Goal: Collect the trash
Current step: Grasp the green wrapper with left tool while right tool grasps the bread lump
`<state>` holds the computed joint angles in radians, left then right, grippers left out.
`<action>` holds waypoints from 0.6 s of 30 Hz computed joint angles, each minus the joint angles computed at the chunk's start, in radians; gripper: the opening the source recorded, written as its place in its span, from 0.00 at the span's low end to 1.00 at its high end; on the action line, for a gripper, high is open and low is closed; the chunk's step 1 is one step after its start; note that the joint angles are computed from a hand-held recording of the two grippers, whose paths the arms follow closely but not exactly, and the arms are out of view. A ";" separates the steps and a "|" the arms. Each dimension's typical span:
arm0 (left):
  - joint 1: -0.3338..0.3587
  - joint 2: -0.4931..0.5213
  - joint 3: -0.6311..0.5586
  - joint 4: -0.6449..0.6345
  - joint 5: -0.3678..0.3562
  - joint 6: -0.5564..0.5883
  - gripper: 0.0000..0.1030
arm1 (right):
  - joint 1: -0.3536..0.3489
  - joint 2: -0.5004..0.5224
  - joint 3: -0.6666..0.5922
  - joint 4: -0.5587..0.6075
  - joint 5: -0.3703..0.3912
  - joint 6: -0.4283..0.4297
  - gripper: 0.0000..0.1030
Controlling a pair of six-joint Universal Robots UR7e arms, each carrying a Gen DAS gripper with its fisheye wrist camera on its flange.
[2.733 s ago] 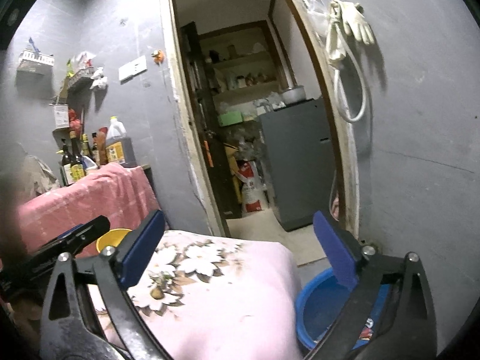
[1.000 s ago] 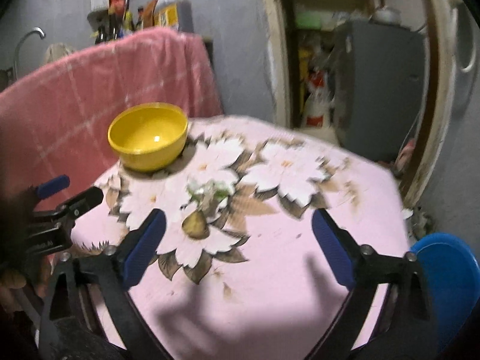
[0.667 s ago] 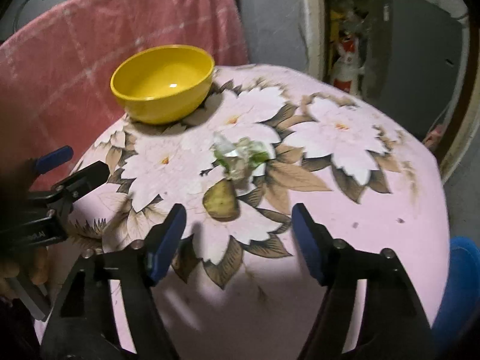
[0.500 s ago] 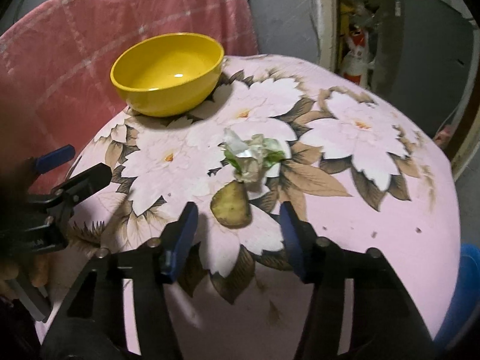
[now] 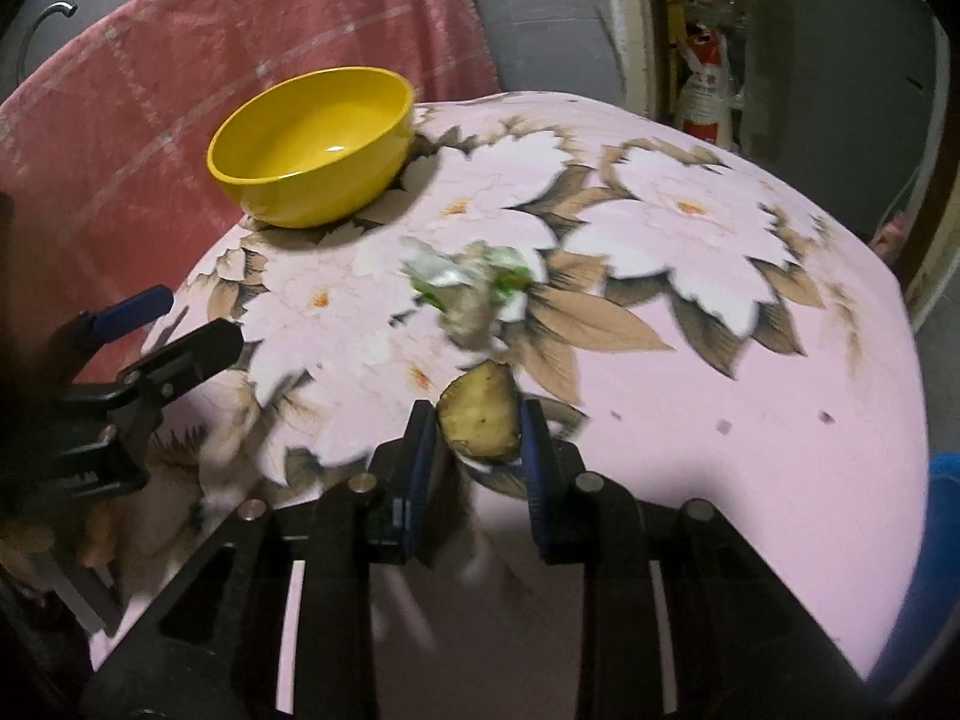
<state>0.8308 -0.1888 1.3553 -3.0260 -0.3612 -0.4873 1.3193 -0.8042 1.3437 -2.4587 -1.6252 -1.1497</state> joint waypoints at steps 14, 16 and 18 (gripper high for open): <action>0.065 0.058 -0.215 0.124 -0.236 0.123 0.96 | -0.043 -0.006 -0.060 -0.025 0.014 0.059 0.39; 0.072 0.066 -0.234 0.118 -0.241 0.144 0.94 | -0.044 -0.007 -0.063 -0.008 0.024 0.060 0.40; 0.079 0.073 -0.253 0.116 -0.257 0.155 0.90 | -0.042 -0.009 -0.058 0.001 0.027 0.046 0.40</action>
